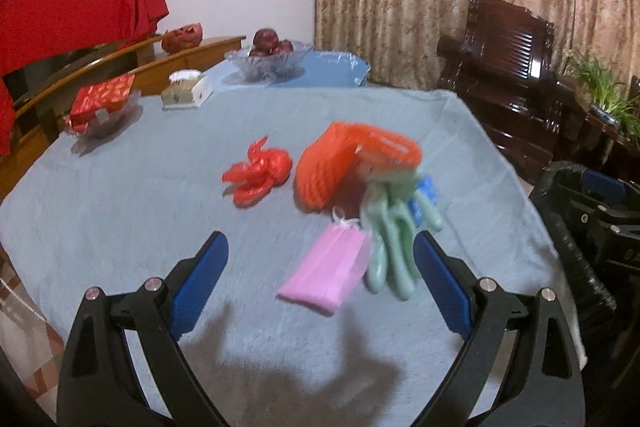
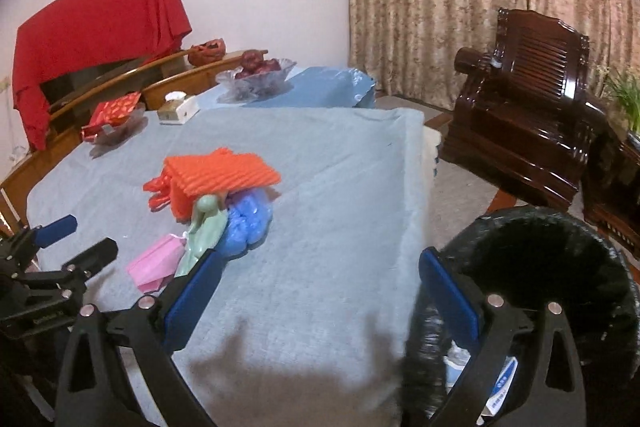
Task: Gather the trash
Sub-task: 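Return the left tool to the pile and grasp the pink sponge, then grasp the orange foam net with the right tool while the left tool holds the sponge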
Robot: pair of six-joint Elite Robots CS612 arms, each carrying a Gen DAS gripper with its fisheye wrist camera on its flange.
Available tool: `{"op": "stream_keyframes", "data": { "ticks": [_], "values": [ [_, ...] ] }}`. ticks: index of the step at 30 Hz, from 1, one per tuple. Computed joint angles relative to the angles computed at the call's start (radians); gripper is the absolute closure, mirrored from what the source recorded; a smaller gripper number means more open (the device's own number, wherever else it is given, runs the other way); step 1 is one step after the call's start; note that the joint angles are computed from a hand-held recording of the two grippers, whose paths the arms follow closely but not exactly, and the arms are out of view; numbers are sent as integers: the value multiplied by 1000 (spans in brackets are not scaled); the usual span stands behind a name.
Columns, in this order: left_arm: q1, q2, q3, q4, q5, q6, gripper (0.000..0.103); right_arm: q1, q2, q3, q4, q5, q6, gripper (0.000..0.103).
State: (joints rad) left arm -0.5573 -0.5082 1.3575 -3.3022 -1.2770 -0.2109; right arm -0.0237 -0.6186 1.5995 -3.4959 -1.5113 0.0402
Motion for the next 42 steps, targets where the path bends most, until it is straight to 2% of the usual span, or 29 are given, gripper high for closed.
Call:
{"op": "stream_keyframes", "data": {
  "ticks": [12, 16, 18, 20, 25, 34, 42],
  "values": [
    [21, 66, -98, 137, -52, -23, 22, 14, 46, -73, 100, 1, -13, 13],
    [28, 79, -123, 194, -82, -46, 39, 17, 54, -89, 118, -1, -22, 13],
    [36, 81, -128, 203, -121, -69, 47, 18, 58, -95, 125, 0, -26, 13],
    [39, 81, -126, 202, -130, -77, 60, 20, 60, -101, 132, 2, -27, 14],
    [45, 71, -114, 189, -150, -93, 75, 25, 63, -112, 134, 10, -33, 14],
    [38, 47, -95, 126, -90, -80, 79, 35, 60, -128, 111, 22, -37, 16],
    [39, 30, -90, 77, -30, -75, 80, 48, 77, -187, 114, 56, -36, 20]
  ]
}}
